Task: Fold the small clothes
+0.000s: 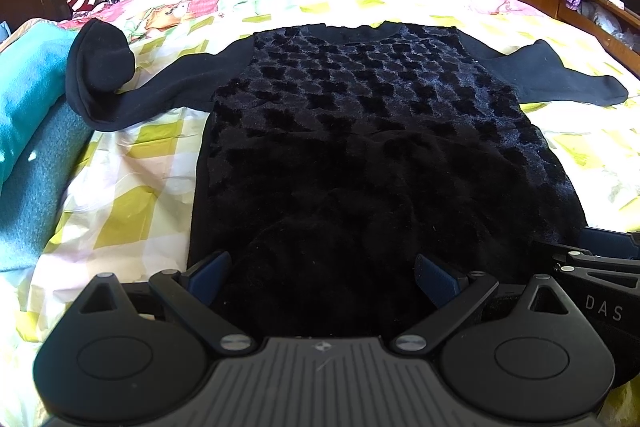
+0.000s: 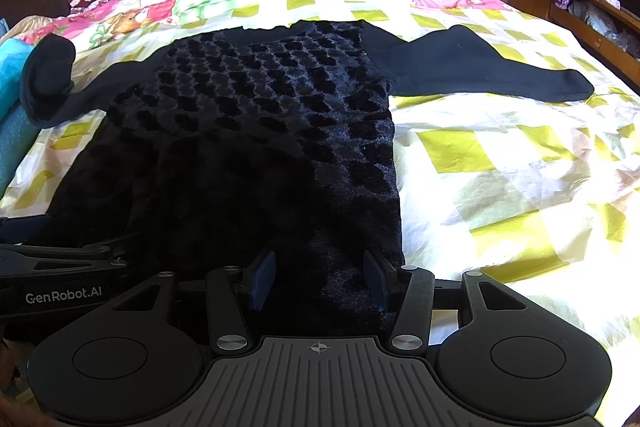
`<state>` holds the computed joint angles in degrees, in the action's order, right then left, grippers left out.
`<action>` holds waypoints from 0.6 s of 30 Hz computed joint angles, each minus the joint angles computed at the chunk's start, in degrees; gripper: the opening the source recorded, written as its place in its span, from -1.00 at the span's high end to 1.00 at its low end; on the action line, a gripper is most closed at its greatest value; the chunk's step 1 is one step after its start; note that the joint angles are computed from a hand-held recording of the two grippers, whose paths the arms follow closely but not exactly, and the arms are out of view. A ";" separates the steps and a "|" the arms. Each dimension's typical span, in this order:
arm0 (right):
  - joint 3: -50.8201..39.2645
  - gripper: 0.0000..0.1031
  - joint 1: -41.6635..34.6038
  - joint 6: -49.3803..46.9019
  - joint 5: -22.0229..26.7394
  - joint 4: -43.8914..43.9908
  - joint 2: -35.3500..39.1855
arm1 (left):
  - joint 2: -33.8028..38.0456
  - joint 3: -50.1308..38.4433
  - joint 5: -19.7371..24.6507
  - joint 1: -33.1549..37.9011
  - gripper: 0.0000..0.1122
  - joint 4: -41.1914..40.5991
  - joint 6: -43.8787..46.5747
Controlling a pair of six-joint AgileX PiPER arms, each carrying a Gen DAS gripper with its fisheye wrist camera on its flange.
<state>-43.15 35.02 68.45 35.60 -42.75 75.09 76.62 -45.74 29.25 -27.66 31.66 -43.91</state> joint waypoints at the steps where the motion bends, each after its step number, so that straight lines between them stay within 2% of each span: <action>1: 0.07 0.06 -0.02 0.05 -0.06 -0.08 -0.06 | -0.14 0.11 -0.16 0.03 -0.84 0.03 0.06; 12: -0.26 0.06 -0.70 0.84 -0.21 -1.83 -0.33 | -1.62 -1.14 -0.38 -0.19 -0.84 -0.75 1.91; 18: -1.35 0.06 -5.53 -0.93 -2.31 -2.63 -0.44 | 2.44 -7.39 -0.61 -1.07 -0.84 0.32 4.31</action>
